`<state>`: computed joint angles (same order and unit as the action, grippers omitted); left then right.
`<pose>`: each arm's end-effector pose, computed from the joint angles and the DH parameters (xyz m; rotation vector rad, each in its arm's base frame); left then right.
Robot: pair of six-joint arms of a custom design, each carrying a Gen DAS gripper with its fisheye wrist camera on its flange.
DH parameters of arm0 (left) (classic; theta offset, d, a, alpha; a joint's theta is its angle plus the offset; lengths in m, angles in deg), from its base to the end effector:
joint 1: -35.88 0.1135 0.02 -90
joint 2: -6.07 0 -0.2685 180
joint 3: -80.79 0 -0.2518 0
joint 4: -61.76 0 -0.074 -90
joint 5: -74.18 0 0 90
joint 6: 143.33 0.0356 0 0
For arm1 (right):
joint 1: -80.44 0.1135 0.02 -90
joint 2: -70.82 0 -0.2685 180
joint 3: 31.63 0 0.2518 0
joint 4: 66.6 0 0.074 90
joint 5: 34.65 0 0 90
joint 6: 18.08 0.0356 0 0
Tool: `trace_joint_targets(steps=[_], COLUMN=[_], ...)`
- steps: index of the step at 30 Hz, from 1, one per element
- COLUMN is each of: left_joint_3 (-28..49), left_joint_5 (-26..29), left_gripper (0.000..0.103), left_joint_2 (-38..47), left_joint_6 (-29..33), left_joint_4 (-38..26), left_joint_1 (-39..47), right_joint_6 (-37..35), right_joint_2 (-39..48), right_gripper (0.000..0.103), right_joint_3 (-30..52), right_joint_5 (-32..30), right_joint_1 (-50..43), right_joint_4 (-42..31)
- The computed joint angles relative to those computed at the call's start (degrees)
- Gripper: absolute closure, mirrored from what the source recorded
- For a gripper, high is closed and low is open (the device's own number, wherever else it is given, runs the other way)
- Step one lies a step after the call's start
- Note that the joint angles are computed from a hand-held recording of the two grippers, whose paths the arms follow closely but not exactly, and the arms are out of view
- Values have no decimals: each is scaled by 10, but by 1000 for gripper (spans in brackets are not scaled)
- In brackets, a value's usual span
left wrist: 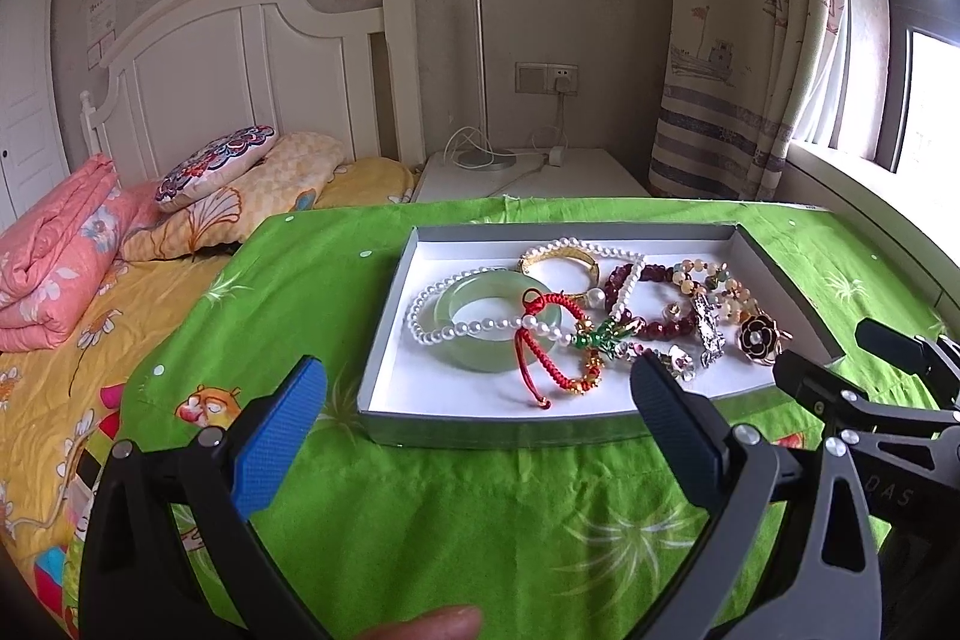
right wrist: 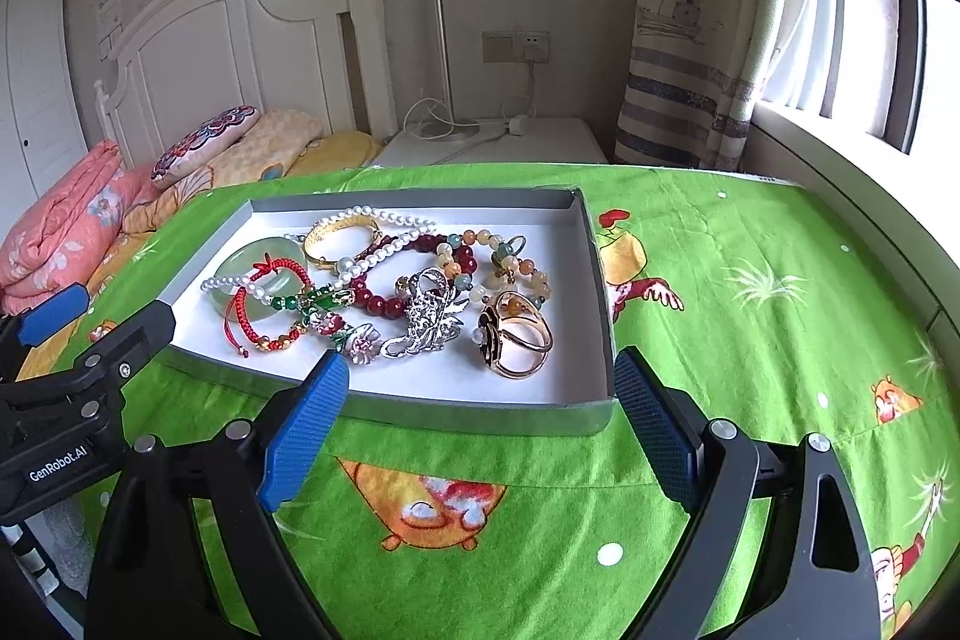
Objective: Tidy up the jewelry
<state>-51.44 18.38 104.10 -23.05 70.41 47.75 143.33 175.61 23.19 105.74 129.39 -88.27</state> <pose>0.2936 0.0413 0.1171 0.6355 2.0691 -0.2691 0.2052 0.1939 0.0885 0.5985 2.1468 -0.2083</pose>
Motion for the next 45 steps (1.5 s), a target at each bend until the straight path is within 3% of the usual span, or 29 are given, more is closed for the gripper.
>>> trace_joint_targets(steps=[45], left_joint_3=[1], left_joint_5=[-1], left_gripper=[3], left_joint_2=[8], left_joint_6=[9], left_joint_4=[-5], left_joint_1=[-4], right_joint_6=[3], right_joint_2=[-6], right_gripper=[17], right_joint_3=[-8], right_joint_5=[5], right_joint_1=[2], right_joint_4=[4])
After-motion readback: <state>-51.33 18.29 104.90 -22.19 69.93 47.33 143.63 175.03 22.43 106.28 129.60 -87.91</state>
